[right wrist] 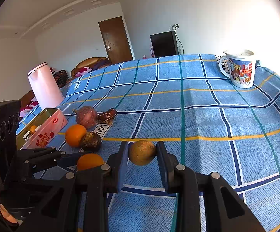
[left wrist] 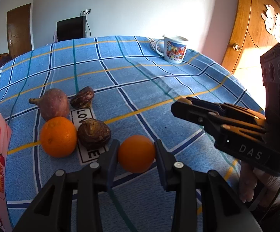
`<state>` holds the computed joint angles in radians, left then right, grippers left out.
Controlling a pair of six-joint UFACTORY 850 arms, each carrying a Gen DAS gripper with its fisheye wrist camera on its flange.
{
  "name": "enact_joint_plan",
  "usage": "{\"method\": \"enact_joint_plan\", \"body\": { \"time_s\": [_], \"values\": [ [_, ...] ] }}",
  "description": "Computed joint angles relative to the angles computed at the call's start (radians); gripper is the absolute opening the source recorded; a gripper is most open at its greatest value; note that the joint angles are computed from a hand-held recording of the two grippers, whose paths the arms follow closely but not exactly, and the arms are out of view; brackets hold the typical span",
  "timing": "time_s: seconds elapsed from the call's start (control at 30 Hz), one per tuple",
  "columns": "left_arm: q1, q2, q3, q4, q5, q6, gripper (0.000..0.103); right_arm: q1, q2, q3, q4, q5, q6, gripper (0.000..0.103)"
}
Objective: Organize fruits
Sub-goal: 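Carry the orange in the left tool and yellow fruit in the right tool to the tin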
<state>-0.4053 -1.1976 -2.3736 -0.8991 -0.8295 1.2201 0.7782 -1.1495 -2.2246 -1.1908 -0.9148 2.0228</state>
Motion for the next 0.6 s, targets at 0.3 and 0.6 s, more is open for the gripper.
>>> {"method": "enact_joint_plan", "body": {
  "time_s": [0.3, 0.6],
  "values": [
    [0.015, 0.097, 0.177, -0.208, 0.093, 0.213, 0.038, 0.018, -0.004, 0.001, -0.077, -0.043, 0.022, 0.031],
    [0.018, 0.187, 0.345, -0.442, 0.168, 0.5, 0.038, 0.036, -0.011, -0.001, -0.156, -0.093, 0.044, 0.031]
  ]
}}
